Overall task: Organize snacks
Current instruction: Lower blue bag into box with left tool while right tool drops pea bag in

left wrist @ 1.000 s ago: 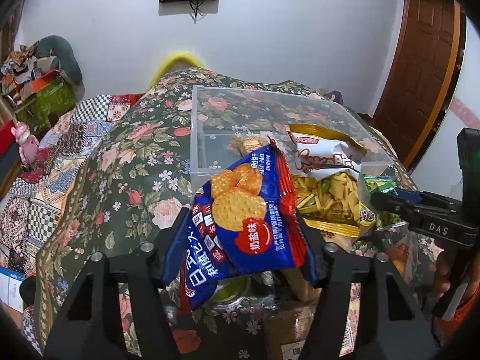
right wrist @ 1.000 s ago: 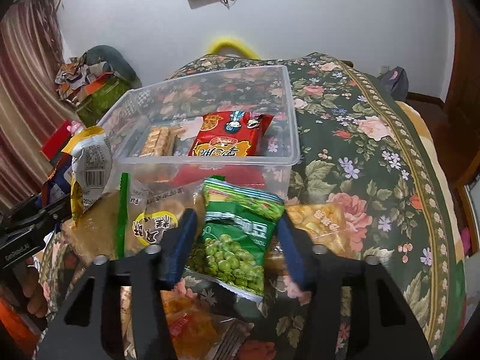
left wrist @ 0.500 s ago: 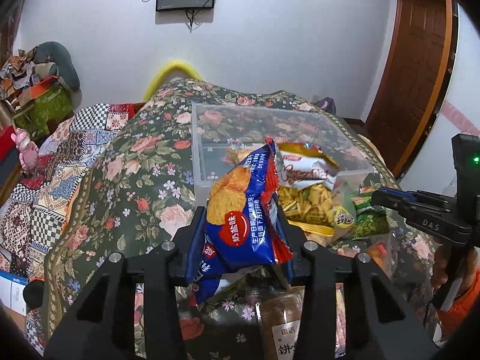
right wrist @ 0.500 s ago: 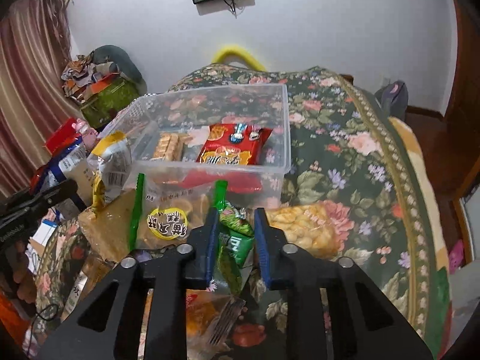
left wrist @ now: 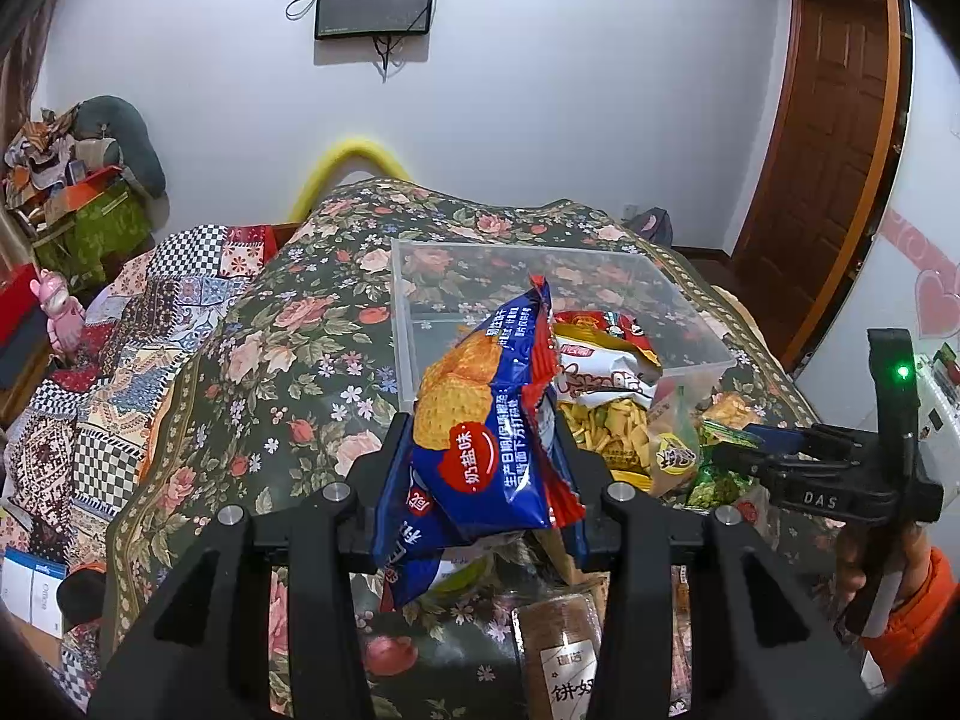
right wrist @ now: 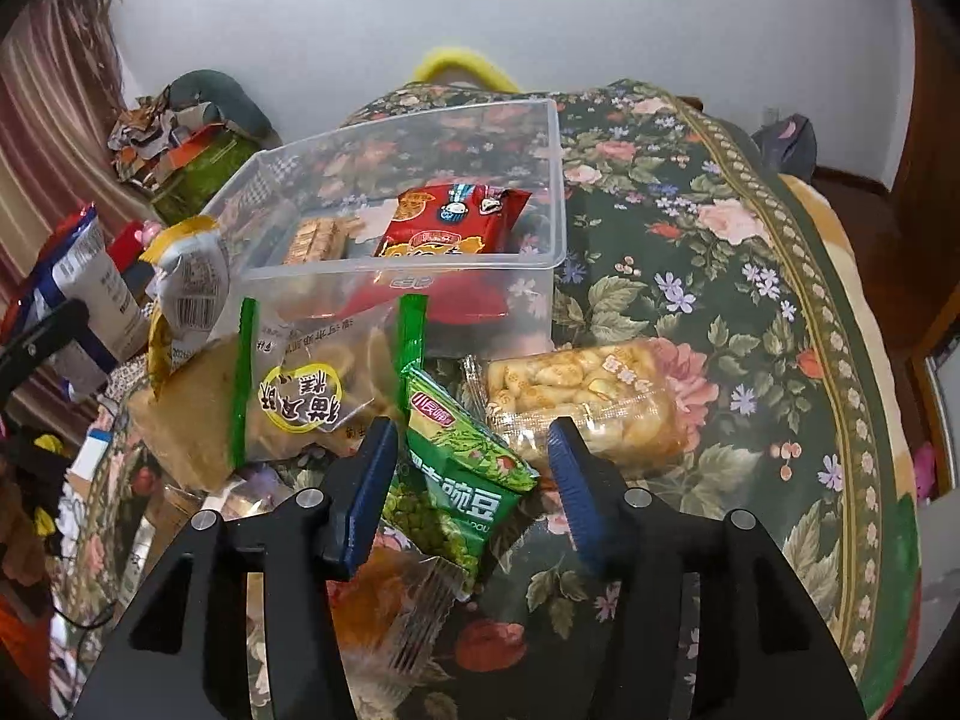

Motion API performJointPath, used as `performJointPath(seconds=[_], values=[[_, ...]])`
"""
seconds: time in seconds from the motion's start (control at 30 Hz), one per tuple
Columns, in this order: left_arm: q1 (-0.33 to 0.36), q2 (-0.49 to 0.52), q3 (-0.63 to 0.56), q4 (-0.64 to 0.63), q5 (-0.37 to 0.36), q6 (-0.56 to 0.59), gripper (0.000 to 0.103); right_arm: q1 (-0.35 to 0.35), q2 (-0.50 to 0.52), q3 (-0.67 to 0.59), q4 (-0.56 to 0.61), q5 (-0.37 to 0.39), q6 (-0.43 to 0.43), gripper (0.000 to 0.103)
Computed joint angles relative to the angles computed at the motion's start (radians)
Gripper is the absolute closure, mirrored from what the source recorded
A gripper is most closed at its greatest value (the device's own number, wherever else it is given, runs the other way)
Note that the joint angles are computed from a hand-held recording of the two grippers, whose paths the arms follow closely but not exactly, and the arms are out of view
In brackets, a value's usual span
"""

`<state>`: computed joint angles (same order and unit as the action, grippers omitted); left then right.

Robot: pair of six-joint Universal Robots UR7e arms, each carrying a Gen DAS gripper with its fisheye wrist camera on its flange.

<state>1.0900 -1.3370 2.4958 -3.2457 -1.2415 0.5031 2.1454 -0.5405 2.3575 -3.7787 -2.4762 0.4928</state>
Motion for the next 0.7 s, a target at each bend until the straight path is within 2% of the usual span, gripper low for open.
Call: performJointPath(seconds=[0.23, 0.33, 0.47, 0.53, 0.7], values=[[-0.009, 0.007, -0.018, -0.004, 0.003, -0.006, 0.061, 0.032, 0.012, -0.046, 0.146, -0.062, -0.009, 0.051], [-0.017, 0.008, -0.02, -0.016, 0.006, -0.001, 0.061, 0.036, 0.012, -0.041, 0.163, -0.059, 0.011, 0.051], [-0.023, 0.009, -0.024, -0.013, 0.01, 0.0, 0.061, 0.012, 0.024, -0.009, 0.056, 0.003, 0.007, 0.061], [-0.026, 0.009, -0.024, -0.017, 0.012, 0.003, 0.061, 0.008, 0.026, 0.004, 0.006, 0.016, 0.002, 0.068], [-0.033, 0.01, -0.038, -0.019, 0.007, -0.004, 0.061, 0.018, 0.006, 0.015, -0.005, 0.008, 0.007, 0.078]])
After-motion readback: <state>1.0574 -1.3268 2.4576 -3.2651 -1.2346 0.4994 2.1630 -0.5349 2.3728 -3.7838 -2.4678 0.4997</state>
